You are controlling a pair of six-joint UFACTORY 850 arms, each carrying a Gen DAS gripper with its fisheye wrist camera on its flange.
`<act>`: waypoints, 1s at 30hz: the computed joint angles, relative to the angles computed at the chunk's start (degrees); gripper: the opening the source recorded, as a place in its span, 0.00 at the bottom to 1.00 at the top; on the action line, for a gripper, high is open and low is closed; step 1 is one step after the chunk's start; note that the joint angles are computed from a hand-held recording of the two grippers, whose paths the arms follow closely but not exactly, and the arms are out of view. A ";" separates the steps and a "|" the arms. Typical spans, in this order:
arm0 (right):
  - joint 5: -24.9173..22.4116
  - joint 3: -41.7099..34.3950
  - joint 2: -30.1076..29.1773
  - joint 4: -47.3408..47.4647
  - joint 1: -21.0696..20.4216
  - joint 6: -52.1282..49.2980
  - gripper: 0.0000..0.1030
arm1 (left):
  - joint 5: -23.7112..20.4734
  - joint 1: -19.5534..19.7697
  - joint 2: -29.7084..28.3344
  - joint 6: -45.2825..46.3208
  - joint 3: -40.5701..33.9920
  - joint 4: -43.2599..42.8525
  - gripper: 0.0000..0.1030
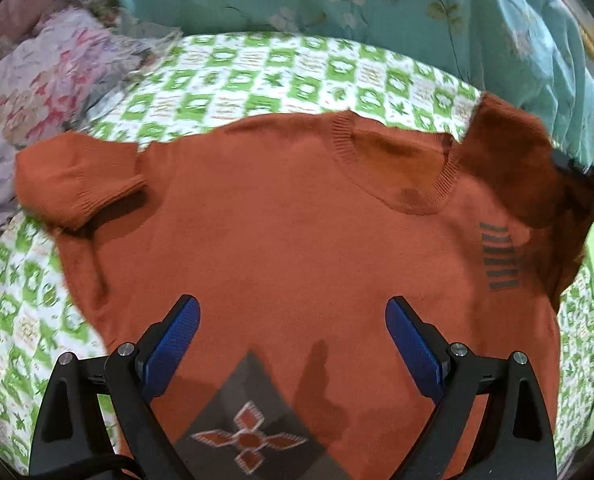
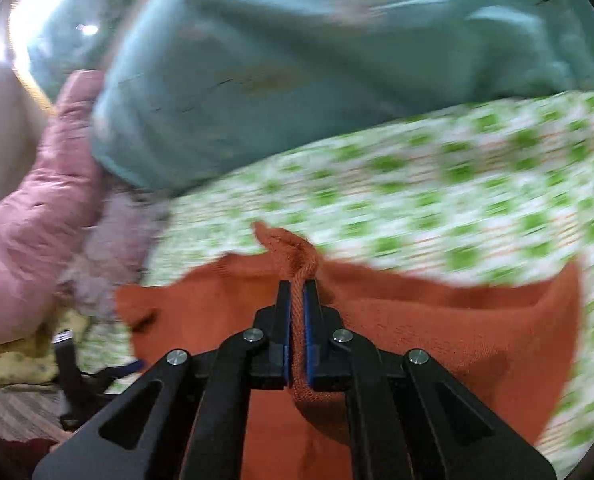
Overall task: Fold small clothes
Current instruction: 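Grasp the orange sweater's side edge near the sleeve with the right tool, then fold the held side and sleeve over the body, then open the right tool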
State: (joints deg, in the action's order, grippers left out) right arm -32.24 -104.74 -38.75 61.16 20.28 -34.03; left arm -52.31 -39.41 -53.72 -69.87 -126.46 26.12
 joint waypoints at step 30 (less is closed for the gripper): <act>1.31 20.41 10.63 -10.03 6.25 3.95 0.36 | 11.85 2.92 8.46 5.06 14.98 -10.41 0.92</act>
State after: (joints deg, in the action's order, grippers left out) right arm -30.94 -84.33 -28.12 51.13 26.53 -30.08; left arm -40.45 -36.49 -45.27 -64.81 -111.48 15.71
